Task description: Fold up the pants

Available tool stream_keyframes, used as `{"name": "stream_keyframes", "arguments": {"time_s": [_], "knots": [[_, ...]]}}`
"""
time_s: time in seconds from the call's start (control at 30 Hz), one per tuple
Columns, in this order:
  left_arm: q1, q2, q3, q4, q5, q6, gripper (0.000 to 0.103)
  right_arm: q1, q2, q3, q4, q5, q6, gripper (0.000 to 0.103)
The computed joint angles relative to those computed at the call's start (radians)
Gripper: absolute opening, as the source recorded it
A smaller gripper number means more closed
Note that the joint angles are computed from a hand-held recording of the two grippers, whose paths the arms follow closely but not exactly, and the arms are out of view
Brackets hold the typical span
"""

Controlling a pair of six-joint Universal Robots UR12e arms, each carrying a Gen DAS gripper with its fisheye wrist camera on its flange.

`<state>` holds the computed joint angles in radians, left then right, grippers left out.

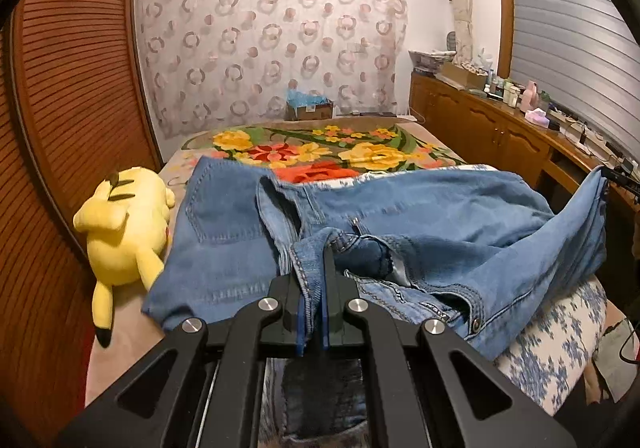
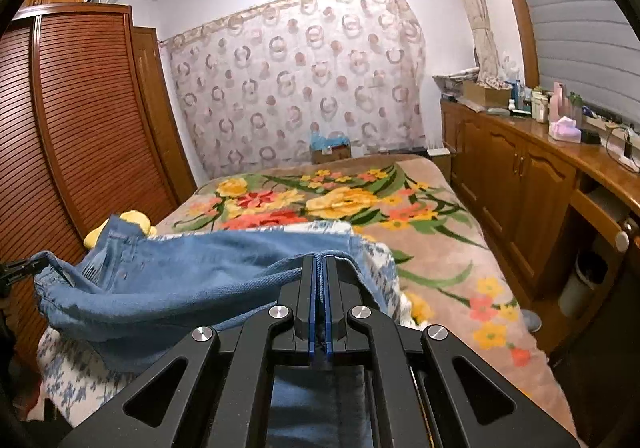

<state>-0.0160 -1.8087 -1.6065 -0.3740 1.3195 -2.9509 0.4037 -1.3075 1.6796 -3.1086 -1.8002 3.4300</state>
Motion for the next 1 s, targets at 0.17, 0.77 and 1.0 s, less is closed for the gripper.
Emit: {"name": "stream_keyframes", "arguments": {"time_s": [0.17,0.77,1.0], "knots": [[-0.009,-0.050,0.072,-0.022,0.009,0.012,0.006,-0.003,0.032,-0.035,0.013,-0.013,-0.012,0.003],[0.009,-0.097,0.144,-0.158,-0.016,-0.018,0.047,0.026,0.129,-0.163,0.322,-0.085,0.035,0.003],[0.017,-0.060,0.083,-0.191,-0.019,-0.025,0.047,0.030,0.140,-0.212,0.372,-0.091,0.027,0.003]]}}
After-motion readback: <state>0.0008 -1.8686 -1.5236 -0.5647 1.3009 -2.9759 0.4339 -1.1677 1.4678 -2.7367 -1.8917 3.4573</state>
